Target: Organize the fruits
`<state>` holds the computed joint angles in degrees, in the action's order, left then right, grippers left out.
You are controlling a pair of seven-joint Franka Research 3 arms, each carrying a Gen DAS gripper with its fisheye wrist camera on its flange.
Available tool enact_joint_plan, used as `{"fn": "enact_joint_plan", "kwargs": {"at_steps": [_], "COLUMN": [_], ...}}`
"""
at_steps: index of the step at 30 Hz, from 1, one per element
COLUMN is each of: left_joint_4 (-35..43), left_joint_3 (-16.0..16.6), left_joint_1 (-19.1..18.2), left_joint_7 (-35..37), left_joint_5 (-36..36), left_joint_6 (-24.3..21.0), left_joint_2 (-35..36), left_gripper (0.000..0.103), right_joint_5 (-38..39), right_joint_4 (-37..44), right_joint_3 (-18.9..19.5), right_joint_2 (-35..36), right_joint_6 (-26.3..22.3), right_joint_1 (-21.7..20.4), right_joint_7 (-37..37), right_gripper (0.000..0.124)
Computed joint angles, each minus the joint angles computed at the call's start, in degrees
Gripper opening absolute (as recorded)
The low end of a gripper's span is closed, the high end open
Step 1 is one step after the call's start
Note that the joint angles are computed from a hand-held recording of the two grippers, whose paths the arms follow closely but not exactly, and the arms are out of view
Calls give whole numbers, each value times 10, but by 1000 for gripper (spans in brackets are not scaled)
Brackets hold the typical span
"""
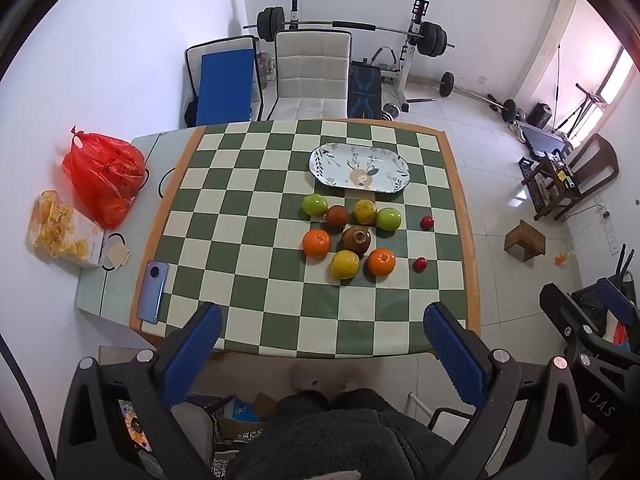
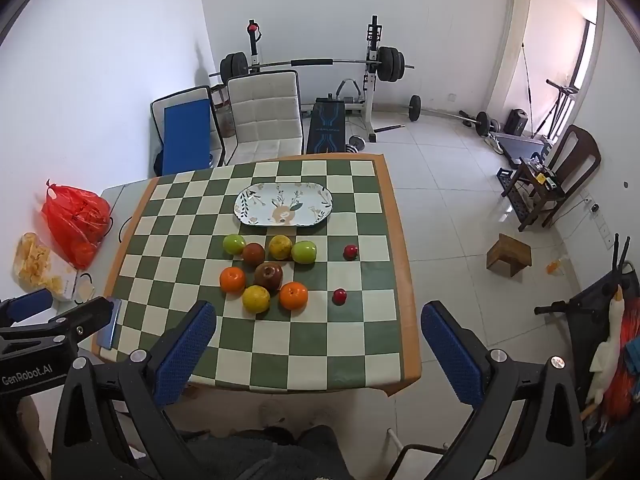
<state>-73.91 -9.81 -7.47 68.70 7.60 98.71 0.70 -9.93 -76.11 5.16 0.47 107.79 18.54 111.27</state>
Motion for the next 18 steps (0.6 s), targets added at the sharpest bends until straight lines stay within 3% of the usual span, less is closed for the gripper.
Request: {"fn": "enact_joint_plan", "kwargs": {"at_steps": [18], "left_joint_4": [6], "left_joint_3": [-1], "left_joint_1": [0], "left_joint_7": [-5], "left_joint_5": [1], "left_joint_6": [-6], "left_joint_2": [0], "left_gripper": [103], "right_joint_5": [4], "right_joint_4": [-4], "right_joint_3": [1], "right_joint_2": [-8], "right_joint_6": [0], "right_joint_1": [0], "right_joint_7": [3], "right_gripper": [103]}}
